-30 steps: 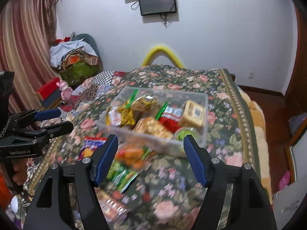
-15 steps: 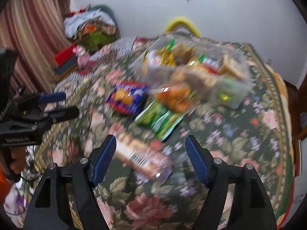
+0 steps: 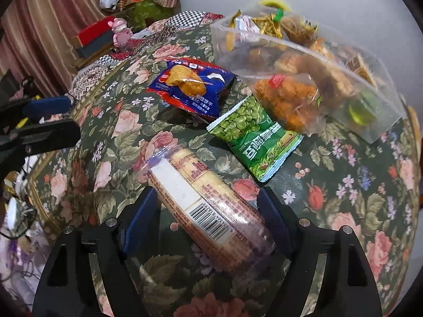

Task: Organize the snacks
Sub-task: 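Grasp a blue biscuit bag with the left gripper while the right grasps a long cracker roll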

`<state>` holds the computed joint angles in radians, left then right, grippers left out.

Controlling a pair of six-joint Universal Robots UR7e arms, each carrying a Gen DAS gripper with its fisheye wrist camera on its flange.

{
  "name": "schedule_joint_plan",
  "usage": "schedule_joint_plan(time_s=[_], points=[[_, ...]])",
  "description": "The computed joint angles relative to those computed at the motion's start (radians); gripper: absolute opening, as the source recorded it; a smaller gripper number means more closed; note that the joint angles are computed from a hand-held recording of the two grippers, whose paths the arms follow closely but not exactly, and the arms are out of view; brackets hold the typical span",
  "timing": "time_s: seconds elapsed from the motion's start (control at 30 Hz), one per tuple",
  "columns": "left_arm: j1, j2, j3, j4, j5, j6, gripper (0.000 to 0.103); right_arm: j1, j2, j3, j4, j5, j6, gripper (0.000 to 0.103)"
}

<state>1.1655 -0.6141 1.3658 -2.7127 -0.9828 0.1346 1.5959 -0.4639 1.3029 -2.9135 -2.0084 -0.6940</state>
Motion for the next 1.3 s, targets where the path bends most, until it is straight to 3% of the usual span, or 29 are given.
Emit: schedule_joint_plan(time_s=[0.17,0.23,0.43,0.57,0.7,1.07,1.2,1.3], points=[[0.005,0.014,-0.020,0.023,0.000,-0.011,0.074,-0.011,-0.044,0.070,-0.040,0.011,-0.029,0.049],[0.006,0.019,-0.026,0.022,-0.001,-0.012,0.074,-0.017,-0.064,0.109,-0.084,0.013,-0.048,0.048],[0.008,0.045,-0.070,0.037,-0.004,-0.028,0.074,-0.036,-0.130,0.215,-0.186,0.029,-0.049,0.044],[0.009,0.068,-0.112,0.053,-0.002,-0.032,0.074,-0.044,-0.135,0.211,-0.215,0.009,-0.027,0.044],[0.015,0.099,-0.175,0.086,-0.019,-0.055,0.074,-0.057,-0.130,0.189,-0.236,-0.029,-0.005,0.044],[0.029,0.258,-0.445,0.218,-0.003,-0.071,0.075,-0.048,-0.053,0.068,-0.172,-0.008,0.030,0.044],[0.040,0.324,-0.560,0.257,0.002,-0.086,0.083,-0.046,-0.022,0.026,-0.172,0.016,0.027,0.043],[0.049,0.372,-0.646,0.304,-0.004,-0.104,0.084,-0.044,-0.004,0.003,-0.176,0.023,0.026,0.043]])
